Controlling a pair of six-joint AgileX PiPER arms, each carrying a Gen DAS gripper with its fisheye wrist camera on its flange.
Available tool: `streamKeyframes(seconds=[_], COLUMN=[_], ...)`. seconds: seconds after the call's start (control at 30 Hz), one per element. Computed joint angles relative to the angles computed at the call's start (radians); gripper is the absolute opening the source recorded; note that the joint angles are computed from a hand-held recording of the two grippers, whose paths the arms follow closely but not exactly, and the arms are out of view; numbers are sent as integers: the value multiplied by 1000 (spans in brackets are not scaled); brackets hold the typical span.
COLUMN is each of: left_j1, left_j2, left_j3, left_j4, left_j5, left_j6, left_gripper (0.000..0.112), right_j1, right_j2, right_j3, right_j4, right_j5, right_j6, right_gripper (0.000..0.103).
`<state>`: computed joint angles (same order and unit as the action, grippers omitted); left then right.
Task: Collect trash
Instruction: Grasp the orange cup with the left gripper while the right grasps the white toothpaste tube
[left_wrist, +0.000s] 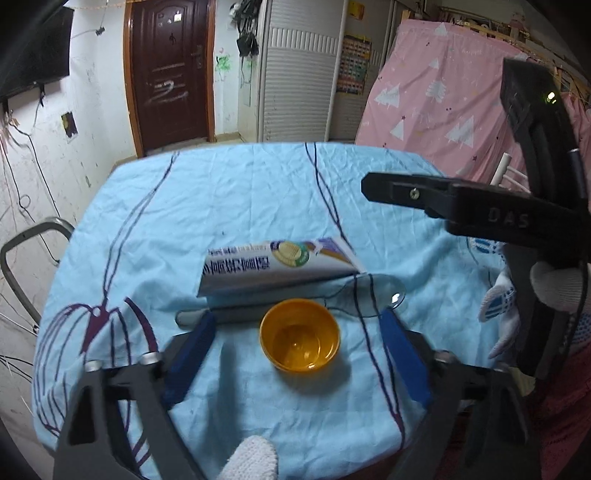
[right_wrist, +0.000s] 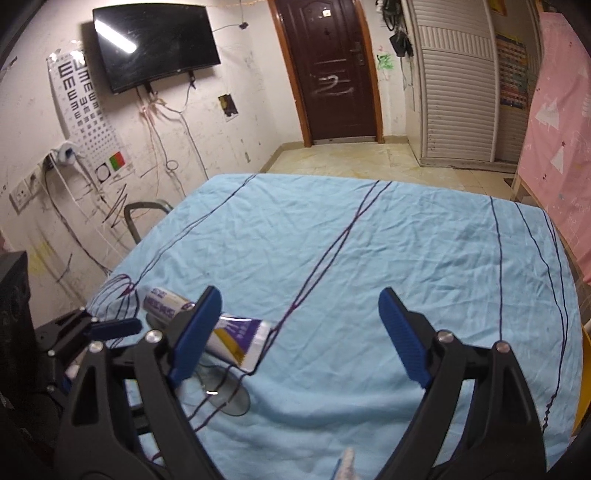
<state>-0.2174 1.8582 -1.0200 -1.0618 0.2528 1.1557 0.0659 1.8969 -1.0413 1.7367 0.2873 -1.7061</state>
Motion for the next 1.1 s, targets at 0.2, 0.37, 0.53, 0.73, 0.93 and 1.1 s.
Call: streamKeyframes(seconds=[0.2, 0.37, 0.53, 0.73, 0.93, 1.1], left_j1=[28, 58, 107, 187, 245, 256], left_j2=[27, 19, -16, -49, -27, -12], left_j3=[0, 11, 32, 49, 20, 10], left_j4=[-152, -235, -308, -427, -423, -431], left_j5=[19, 42, 61, 60, 81, 84], left_j6=[149, 247, 322, 414, 390, 391], left_gripper=[32, 32, 32, 32, 32, 32], right_j1=[31, 72, 112, 157, 195, 207], right_j2=[26, 57, 88, 124, 172, 209], right_j3=[-42, -92, -142, -200, -282, -344], right_j4=[-146, -296, -439, -559, -770, -912], right_j5=[-3, -4, 0, 5, 39, 76], right_j6=[116, 237, 347, 414, 591, 721], right_gripper=[86, 87, 87, 87, 87, 73])
